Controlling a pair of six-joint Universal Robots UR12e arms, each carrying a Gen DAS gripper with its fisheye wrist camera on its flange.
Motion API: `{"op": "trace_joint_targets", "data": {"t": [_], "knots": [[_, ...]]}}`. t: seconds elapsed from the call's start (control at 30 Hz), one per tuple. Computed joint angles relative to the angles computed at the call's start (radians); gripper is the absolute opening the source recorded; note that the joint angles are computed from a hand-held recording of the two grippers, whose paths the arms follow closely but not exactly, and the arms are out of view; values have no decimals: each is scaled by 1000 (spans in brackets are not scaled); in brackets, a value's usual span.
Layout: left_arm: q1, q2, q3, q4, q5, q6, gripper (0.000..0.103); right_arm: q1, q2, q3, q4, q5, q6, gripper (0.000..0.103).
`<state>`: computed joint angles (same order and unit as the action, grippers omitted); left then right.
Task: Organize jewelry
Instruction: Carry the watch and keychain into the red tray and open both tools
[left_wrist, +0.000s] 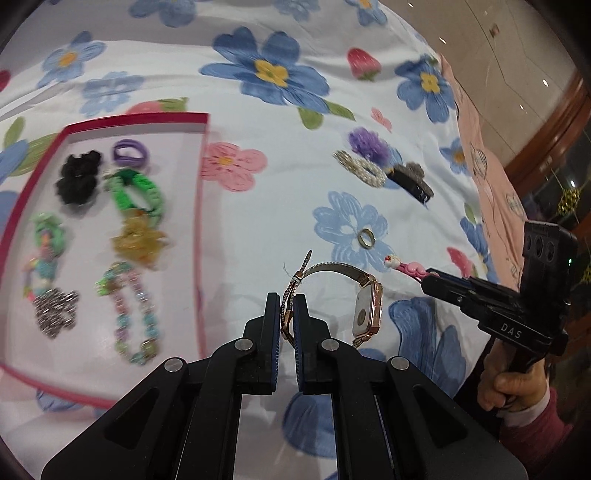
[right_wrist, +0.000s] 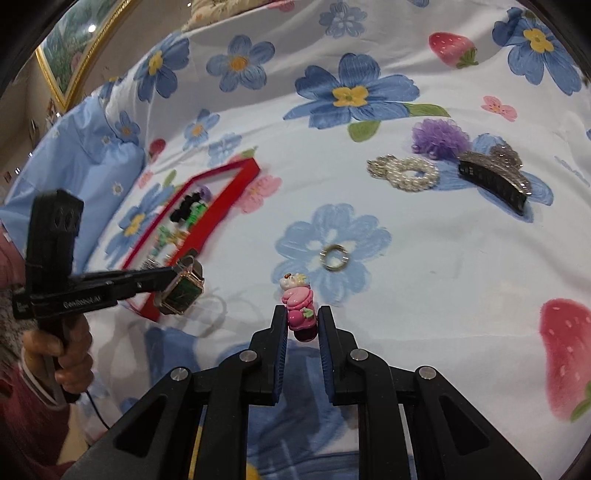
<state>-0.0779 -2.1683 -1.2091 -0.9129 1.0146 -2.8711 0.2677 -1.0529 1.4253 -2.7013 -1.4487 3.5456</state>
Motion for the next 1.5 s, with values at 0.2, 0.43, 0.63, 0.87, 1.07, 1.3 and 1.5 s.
{"op": "trace_joint_targets", "data": {"t": [0.2, 0.43, 0.63, 0.87, 1.07, 1.3, 1.5], "knots": [[31, 29, -44, 57, -9, -57, 5, 19, 20, -32, -24, 28, -9, 16], [65, 50, -78, 114, -2, -114, 5, 41, 54, -91, -25, 61, -36, 16], [88, 59, -97, 147, 10, -159, 5, 59, 90, -155, -12, 83, -62, 16], [108, 65, -112, 181, 28, -200, 5, 76, 127, -221, 12, 101, -92, 16], [120, 66, -116, 194, 42, -217, 5, 83, 150, -263, 28, 119, -107, 16], [131, 65, -119, 201, 51, -234, 5, 91, 172, -301, 49, 130, -121, 16], [138, 60, -117, 201, 62, -247, 5, 94, 189, -331, 66, 142, -124, 16]]}}
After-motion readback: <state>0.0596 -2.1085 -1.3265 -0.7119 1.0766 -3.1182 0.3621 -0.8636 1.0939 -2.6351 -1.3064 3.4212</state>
